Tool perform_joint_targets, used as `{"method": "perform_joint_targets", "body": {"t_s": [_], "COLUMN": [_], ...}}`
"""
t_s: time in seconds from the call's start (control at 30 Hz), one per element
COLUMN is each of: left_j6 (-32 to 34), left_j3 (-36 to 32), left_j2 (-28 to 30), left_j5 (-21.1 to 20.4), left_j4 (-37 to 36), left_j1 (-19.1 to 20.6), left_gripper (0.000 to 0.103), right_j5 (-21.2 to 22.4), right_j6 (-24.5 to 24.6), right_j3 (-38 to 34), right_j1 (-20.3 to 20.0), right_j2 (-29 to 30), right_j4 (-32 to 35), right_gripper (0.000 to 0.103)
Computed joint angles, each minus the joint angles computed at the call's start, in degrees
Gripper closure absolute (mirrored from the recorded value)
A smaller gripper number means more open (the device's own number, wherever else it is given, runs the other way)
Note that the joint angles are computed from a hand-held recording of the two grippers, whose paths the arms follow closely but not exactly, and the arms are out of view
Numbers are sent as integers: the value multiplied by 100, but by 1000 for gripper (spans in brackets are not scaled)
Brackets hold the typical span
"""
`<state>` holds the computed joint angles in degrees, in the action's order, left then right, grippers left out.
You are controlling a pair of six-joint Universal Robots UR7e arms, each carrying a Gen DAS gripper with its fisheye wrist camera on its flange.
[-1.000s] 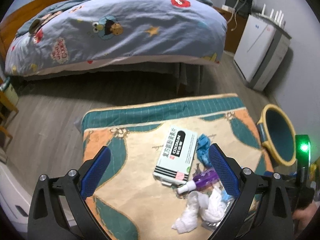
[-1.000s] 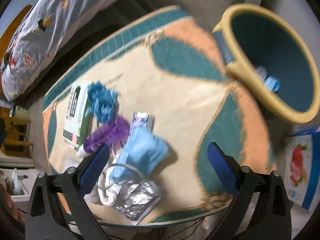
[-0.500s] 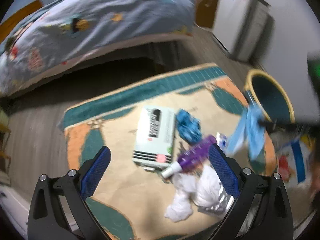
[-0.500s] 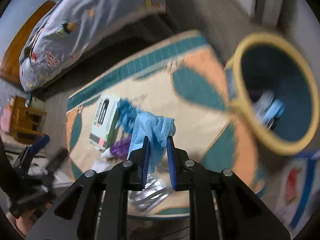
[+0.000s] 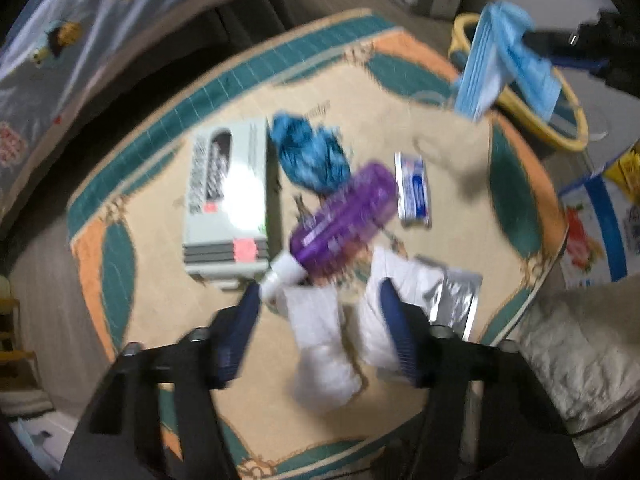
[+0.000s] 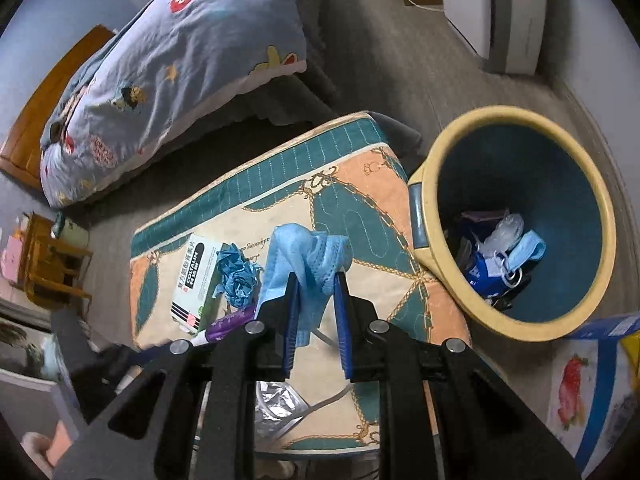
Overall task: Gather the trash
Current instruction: 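Grasp a white tissue with the left tool while the right tool grasps a blue mask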
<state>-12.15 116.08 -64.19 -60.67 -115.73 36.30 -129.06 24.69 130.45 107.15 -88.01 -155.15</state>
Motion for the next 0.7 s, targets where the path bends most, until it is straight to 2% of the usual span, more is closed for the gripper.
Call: {"method": "perform_joint_targets", "body": {"t_s": [0.07,0.17,0.33,0.7], "left_j6": [6,83,263,785], "left_j3": [-31,-25,131,307], "left_j2": [25,-50,-359,-704], "left_j5": [-27,-80,-61,51], "left_j4": [92,-94,-906,-2420], "left_j1": [33,29,-108,-394], "left_gripper": [77,92,95,95], "right_j5": [14,-12,-2,-97], "right_j6": [18,31,43,-15], "right_j3": [36,62,104,95], "right_j1": [-30,-31,-37,45], "right_j2": [-62,-119,-182,-173], "right_j4": [-32,-76,-141,-270], "right_gripper": [87,87,87,87]}}
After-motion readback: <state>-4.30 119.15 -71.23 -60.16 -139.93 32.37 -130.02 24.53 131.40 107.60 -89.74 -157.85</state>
